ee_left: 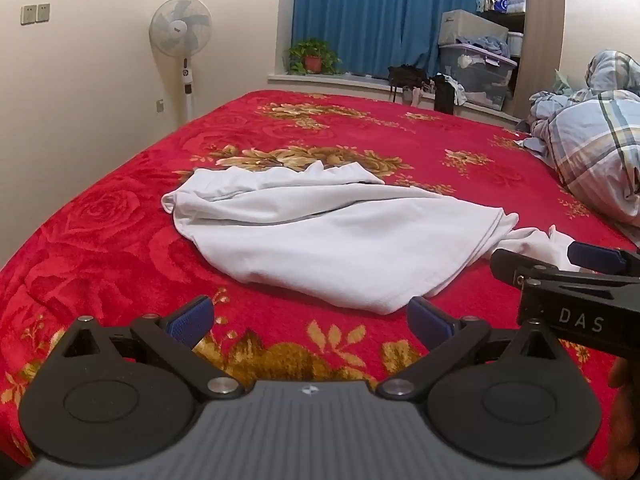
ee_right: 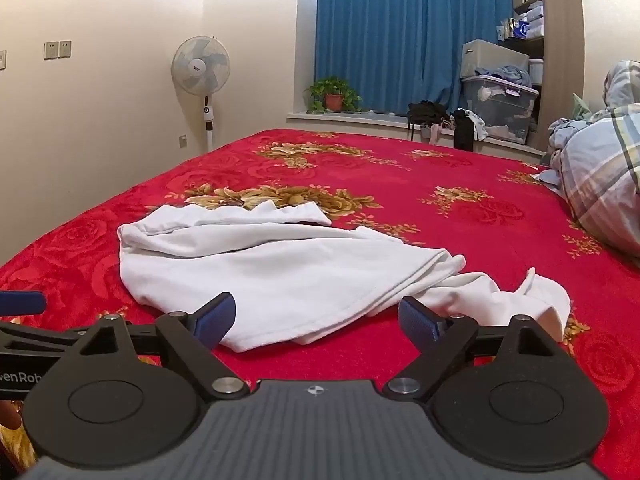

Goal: Fold small clothes

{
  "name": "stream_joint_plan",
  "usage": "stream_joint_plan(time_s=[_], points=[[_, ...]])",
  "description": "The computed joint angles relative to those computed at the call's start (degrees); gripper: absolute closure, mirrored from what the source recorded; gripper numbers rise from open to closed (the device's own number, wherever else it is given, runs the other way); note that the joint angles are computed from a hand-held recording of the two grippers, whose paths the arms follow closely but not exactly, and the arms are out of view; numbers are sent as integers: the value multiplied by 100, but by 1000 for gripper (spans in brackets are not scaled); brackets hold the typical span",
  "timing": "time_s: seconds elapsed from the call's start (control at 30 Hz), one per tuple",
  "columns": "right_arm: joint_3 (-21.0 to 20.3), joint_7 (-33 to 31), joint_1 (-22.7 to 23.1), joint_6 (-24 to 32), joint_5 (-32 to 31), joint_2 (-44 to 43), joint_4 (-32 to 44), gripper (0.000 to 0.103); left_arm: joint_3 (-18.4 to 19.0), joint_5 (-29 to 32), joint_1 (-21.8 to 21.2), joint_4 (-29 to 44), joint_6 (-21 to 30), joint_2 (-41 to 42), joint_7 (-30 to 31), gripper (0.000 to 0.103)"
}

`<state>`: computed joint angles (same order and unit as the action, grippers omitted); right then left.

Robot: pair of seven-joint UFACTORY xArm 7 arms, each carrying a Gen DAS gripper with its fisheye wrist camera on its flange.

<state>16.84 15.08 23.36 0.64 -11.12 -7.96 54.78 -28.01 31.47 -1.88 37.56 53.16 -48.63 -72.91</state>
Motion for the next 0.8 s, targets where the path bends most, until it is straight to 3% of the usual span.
stream_joint_plan(time_s=[0.23, 0.37, 0.8], points=[[227, 246, -276, -123, -376, 18, -19, 16, 18, 43, -17, -3, 4, 2, 2, 0], [-36, 21, -12, -91, -156, -22, -16, 16, 23, 38, -14, 16, 16, 9, 17, 0], [-74, -144, 97, -42, 121, -3, -24, 16, 43, 23, -3, -5, -3, -21, 45, 0]])
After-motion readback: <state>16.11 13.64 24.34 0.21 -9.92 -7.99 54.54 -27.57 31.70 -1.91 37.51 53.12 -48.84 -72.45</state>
